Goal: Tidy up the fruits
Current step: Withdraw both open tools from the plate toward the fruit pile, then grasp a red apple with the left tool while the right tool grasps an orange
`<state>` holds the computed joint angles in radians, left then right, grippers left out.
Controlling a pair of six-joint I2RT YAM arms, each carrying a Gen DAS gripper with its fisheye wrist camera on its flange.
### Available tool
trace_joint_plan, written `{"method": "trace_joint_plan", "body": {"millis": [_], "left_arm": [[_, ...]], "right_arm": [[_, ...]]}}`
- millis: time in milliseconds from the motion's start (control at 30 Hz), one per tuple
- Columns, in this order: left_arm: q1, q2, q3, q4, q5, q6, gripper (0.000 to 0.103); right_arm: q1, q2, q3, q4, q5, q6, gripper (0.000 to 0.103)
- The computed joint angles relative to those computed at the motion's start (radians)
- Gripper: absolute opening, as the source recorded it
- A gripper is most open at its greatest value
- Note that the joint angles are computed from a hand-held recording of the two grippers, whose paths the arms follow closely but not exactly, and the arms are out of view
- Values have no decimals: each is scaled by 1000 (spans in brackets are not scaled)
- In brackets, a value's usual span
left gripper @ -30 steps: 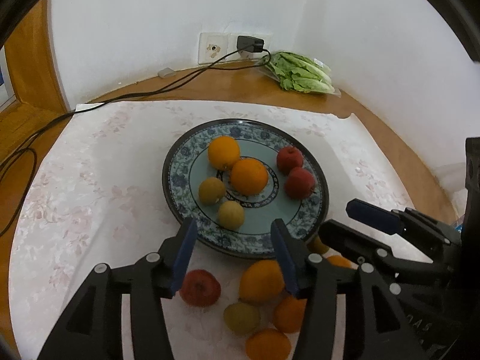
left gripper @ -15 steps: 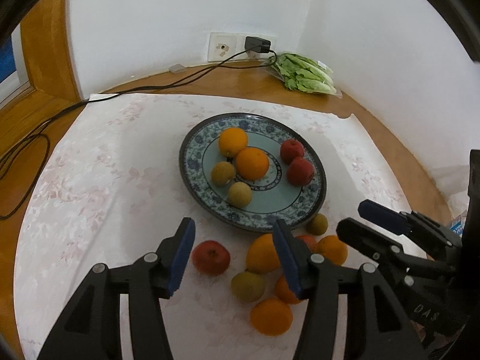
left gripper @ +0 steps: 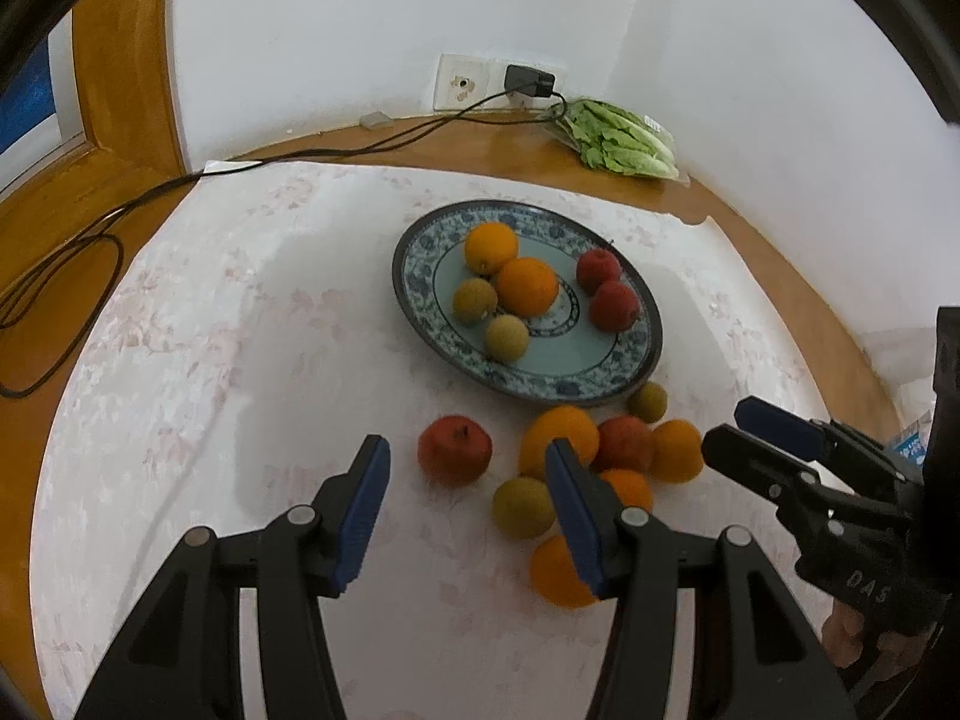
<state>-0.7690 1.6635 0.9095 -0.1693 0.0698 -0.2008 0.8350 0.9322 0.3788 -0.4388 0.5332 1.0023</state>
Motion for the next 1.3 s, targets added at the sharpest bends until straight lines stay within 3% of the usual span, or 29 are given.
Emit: {"method": "trace_joint_plan", "body": {"millis": [433, 933, 1033, 1100, 1200, 1300], "left_arm": [[4, 38, -9, 28, -16, -12, 57], [34, 95, 2, 90, 19, -18, 57], [40, 112, 7, 98, 35, -28, 52], [41, 118, 9, 101, 46, -29, 41], [39, 121, 5, 110, 53, -26, 33], [41, 120, 2, 114, 64, -25, 33]], "right_arm": [[-9, 1, -47, 24, -34, 38, 49], [-62, 94, -89, 172, -101, -19, 49], [-72, 114, -87, 190, -98, -35, 45], [-74, 121, -85, 194, -100, -41, 41], [-65, 136, -77, 186, -86, -33, 37], [-64, 140, -73, 179, -79, -29, 35]]}}
